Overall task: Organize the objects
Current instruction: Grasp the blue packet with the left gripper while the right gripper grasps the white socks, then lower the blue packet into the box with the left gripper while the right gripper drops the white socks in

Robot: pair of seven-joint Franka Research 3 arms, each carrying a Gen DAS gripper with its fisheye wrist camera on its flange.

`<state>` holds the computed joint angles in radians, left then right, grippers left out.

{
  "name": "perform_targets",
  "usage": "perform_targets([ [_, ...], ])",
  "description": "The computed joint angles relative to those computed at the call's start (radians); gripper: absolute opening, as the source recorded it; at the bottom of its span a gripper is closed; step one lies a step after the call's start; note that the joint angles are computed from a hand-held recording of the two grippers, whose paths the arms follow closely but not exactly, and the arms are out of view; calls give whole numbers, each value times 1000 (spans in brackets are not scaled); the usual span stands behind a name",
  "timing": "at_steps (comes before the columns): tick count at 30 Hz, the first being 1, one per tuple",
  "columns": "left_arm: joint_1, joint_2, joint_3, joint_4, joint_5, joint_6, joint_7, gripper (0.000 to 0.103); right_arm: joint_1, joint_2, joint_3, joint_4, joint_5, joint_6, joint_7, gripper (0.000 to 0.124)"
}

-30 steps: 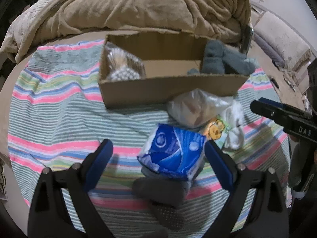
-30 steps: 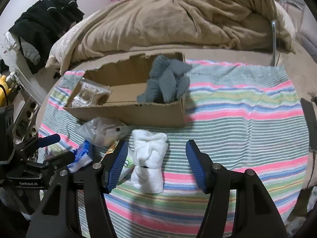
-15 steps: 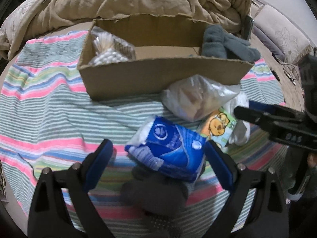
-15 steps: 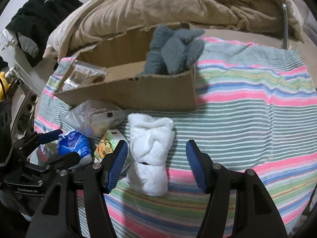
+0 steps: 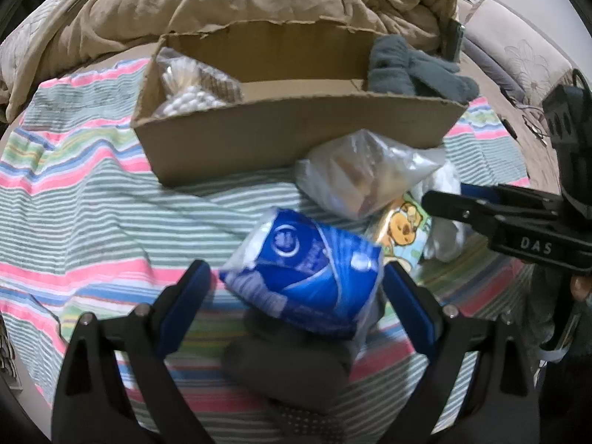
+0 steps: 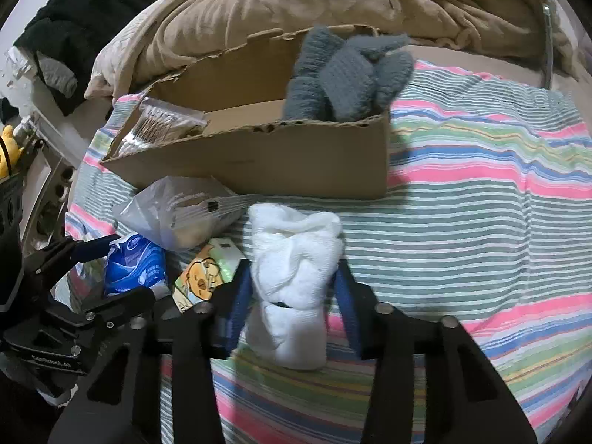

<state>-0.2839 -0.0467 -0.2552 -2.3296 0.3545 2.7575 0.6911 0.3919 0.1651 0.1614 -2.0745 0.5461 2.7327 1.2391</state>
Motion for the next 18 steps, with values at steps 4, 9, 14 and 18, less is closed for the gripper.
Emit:
perform_targets([
  [4, 0, -10, 0, -18, 3, 32, 1, 84, 3, -4, 3, -4, 6, 10, -1, 37],
  [9, 7, -32, -1, -49, 29, 82, -33, 82, 5, -24, 3, -22, 16, 29, -4, 36],
  [14, 18, -66, -9, -65, 71, 96, -75, 82, 3, -61, 1, -54, 41, 61, -14, 36],
  [18, 27, -101, -15, -74, 92, 87, -101, 82, 5, -91, -5, -69, 51, 80, -18, 36],
])
